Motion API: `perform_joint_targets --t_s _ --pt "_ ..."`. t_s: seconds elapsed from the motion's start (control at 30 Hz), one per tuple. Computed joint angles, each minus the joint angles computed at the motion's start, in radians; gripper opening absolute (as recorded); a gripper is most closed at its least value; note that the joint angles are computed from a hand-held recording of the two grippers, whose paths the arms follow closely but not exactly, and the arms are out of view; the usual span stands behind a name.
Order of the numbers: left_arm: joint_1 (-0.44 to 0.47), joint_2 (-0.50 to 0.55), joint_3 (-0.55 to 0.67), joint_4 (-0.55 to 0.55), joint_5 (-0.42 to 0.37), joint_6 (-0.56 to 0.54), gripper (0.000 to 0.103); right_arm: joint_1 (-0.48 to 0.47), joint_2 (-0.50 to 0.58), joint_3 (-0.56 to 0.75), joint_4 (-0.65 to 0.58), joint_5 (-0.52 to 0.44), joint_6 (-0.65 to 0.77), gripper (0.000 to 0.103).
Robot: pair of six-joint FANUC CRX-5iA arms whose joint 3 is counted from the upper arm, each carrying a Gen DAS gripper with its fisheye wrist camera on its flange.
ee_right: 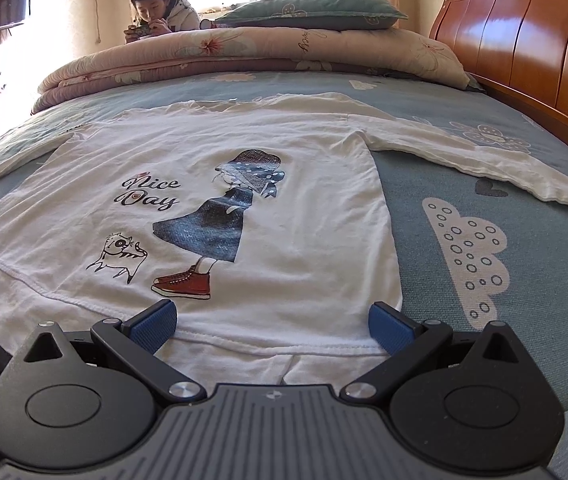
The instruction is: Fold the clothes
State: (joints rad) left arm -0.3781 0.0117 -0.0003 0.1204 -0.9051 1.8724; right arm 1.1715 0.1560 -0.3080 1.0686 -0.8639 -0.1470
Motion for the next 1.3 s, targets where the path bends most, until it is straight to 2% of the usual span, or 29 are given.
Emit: perform_joint_targets --t_s 0.07,0.1,0.13,0.2,0.27,0.33,0.43,0.53,0.63,0.73,0.8,0.93,1.07,1.17,1.3 --pt "-0.081 -0.006 0.025 -0.177 0.013 0.087 0.1 0.0 -0.004 -0.006 0.005 0.004 -0.001 0.103" --pt "-0.102 -0.017 0.009 -0.197 0.037 0.079 0.1 0.0 -0.005 -0.01 0.009 0.007 -0.004 0.103" --pt "-0.107 -0.032 -0.024 -0.164 0.068 0.043 0.1 -0.001 -0.007 -0.016 0.017 0.01 -0.008 0.103" --pt "-0.086 -0.059 -0.115 -0.001 0.134 -0.087 0.1 -0.002 -0.009 -0.025 0.031 0.016 -0.017 0.103" --pt "-0.076 -0.062 -0.161 0.106 0.135 -0.157 0.1 -0.003 -0.008 -0.029 0.043 0.016 -0.026 0.103" --pt "-0.091 -0.073 -0.168 0.078 0.135 -0.147 0.1 -0.004 -0.008 -0.033 0.054 0.018 -0.033 0.103" --pt "-0.096 -0.071 -0.139 0.079 0.081 -0.181 0.1 -0.005 -0.012 -0.041 0.06 0.024 -0.032 0.103" --pt "-0.097 -0.081 -0.143 0.09 0.13 -0.226 0.1 -0.001 -0.006 -0.027 0.04 0.012 -0.019 0.103" --pt "-0.095 -0.042 -0.134 0.145 0.177 -0.267 0.1 0.002 0.002 -0.018 0.036 0.0 -0.018 0.103" --pt "-0.098 0.011 -0.1 0.148 0.127 -0.209 0.1 0.003 -0.003 -0.023 0.034 0.003 -0.01 0.103" --pt "-0.117 -0.002 -0.112 0.12 0.143 -0.19 0.101 0.005 -0.007 -0.02 0.018 0.002 0.007 0.103" --pt "-0.096 -0.031 -0.163 0.265 0.119 -0.33 0.102 0.007 -0.013 -0.031 0.03 0.006 -0.005 0.103" --pt "-0.086 -0.041 -0.101 0.115 0.18 -0.26 0.102 0.009 -0.011 -0.036 0.045 0.002 -0.019 0.103" --pt "-0.037 -0.001 -0.066 0.143 0.24 -0.249 0.102 0.008 -0.011 -0.036 0.046 0.003 -0.02 0.103" --pt "0.024 0.079 0.025 0.134 0.241 -0.154 0.102 0.015 -0.009 -0.005 -0.008 -0.015 0.032 0.103"
